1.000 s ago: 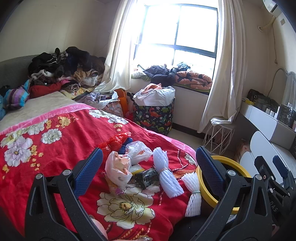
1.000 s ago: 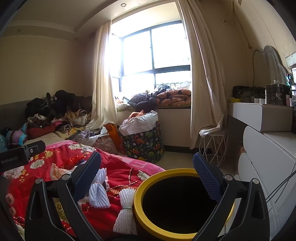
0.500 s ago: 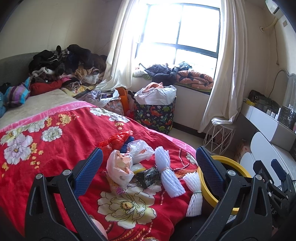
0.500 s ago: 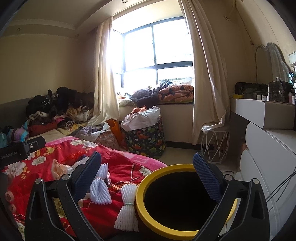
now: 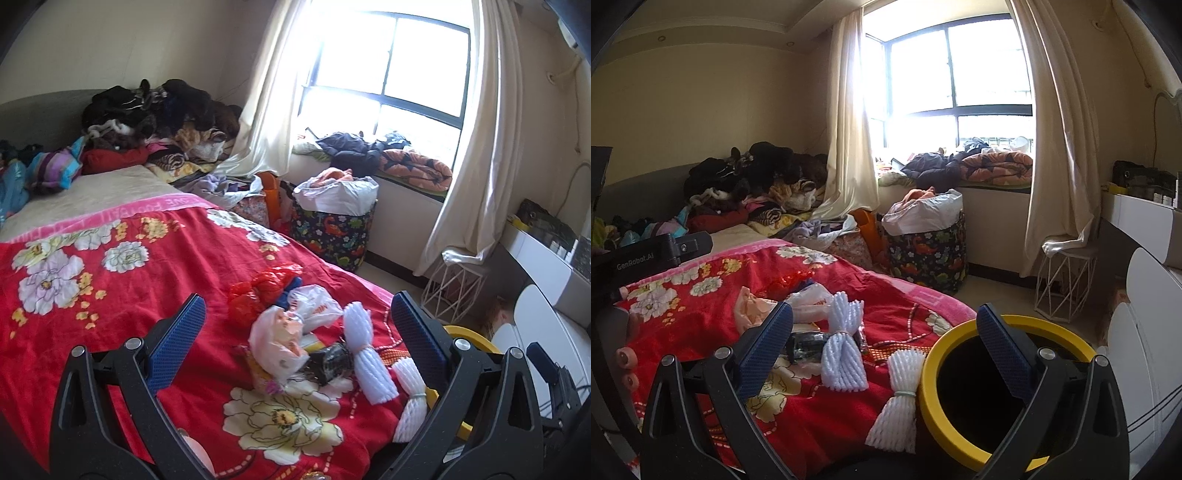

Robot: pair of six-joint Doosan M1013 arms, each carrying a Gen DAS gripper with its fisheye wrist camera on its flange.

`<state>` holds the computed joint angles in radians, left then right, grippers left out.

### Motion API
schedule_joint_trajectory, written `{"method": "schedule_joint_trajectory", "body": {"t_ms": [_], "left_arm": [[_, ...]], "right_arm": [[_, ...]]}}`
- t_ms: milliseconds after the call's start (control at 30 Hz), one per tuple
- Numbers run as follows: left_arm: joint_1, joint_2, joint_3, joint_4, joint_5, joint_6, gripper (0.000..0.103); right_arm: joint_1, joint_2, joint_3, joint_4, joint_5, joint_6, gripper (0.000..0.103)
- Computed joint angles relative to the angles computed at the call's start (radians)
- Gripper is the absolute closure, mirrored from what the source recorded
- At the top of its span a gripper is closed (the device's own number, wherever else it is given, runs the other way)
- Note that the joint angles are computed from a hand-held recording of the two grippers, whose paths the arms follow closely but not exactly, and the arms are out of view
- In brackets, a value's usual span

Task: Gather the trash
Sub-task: 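Grasp white foam net bundle with right tool while left tool grasps white plastic bag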

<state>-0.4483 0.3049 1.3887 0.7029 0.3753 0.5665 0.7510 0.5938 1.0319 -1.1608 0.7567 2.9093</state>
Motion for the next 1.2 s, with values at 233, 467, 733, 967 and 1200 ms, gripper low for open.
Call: {"method": "schedule_joint_trajectory", "body": {"t_ms": [233, 467, 733, 967, 1200], "left_arm": [[0.028, 0.006, -0.007, -0.004, 0.024, -0.04, 0.01], [0.068, 0.026, -0.032, -0.118, 0.054, 0.036, 0.01], [0.093, 0.075, -0.082, -0.351, 0.072, 0.28, 0.01], [0.107, 0.129, -0.143, -0.591, 0.13, 0.493, 0.01], [0.11, 0.168, -0.183, -0.756, 0.176, 0.669, 0.01]], "right_arm": [[-0.016, 0.044, -0.083, 0.183, -0.06, -0.193, 0.006], [-0.033, 0.103, -0.188, 0.39, -0.027, -0.373, 0.006], [-0.061, 0.181, -0.315, 0.617, 0.108, -0.54, 0.015], [-0.084, 0.243, -0.413, 0.763, 0.21, -0.623, 0.027], [-0.103, 0.297, -0.499, 0.877, 0.312, -0.671, 0.058]]}}
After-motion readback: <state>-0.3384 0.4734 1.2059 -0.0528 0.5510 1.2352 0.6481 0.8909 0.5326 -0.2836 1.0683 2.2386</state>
